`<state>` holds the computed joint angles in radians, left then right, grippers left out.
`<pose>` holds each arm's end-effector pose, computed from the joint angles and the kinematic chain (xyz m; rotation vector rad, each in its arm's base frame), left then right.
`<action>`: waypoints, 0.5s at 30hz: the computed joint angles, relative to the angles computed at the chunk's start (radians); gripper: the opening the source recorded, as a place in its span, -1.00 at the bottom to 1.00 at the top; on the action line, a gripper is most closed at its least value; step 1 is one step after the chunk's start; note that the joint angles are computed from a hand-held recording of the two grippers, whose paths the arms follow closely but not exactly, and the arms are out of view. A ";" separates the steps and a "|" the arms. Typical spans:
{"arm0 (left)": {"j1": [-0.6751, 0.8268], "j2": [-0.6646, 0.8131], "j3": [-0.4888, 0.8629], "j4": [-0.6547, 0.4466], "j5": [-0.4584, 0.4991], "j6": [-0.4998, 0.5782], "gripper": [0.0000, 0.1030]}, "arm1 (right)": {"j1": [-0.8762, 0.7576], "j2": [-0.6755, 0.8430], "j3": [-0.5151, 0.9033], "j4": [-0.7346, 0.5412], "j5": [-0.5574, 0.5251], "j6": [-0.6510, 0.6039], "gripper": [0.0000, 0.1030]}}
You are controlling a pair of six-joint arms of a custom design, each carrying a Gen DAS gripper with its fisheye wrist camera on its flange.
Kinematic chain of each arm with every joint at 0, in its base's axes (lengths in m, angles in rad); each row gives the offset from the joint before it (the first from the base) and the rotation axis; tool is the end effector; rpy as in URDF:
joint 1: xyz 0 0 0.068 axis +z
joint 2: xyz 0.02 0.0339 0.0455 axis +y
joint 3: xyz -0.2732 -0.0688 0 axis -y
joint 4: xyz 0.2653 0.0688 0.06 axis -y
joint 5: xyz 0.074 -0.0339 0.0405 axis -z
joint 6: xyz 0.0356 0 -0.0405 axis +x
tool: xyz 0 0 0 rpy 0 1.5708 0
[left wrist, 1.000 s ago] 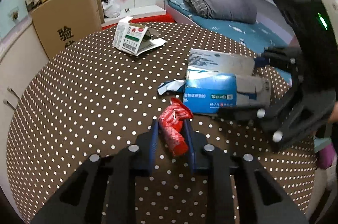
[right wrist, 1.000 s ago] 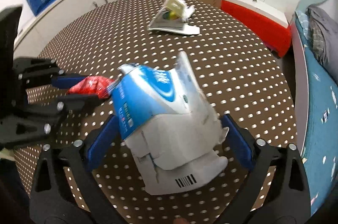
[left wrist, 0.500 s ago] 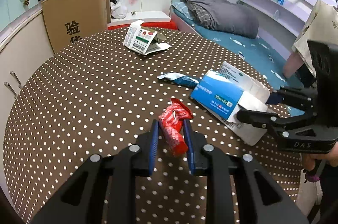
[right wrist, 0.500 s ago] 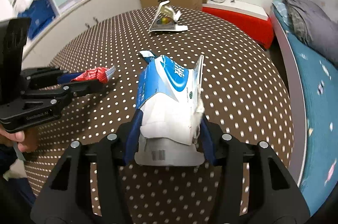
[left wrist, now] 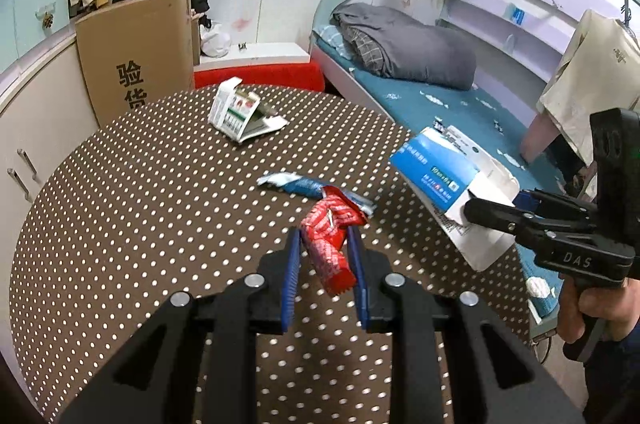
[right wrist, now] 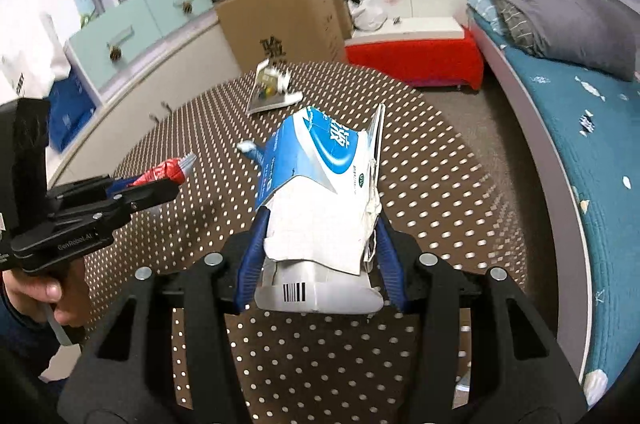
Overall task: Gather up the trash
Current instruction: 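Carry the red wrapper and blue-white box over the bin and release them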
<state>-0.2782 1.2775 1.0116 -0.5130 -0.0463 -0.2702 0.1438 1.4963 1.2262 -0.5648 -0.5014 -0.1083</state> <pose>0.2800 -0.0783 0.2862 -0.0134 2.3588 -0.2144 0.3360 0.0659 0.2950 -0.5251 2.3000 0.6172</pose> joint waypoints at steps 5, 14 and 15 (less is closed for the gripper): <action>-0.045 0.032 0.061 0.004 -0.026 -0.012 -0.55 | -0.086 -0.052 -0.010 0.017 -0.066 0.035 -0.03; -0.168 0.142 0.223 0.023 -0.067 -0.037 -0.56 | -0.297 -0.087 -0.008 0.063 -0.150 0.132 -0.03; -0.183 0.158 0.243 0.025 -0.070 -0.038 -0.56 | -0.325 -0.085 -0.007 0.065 -0.149 0.141 -0.03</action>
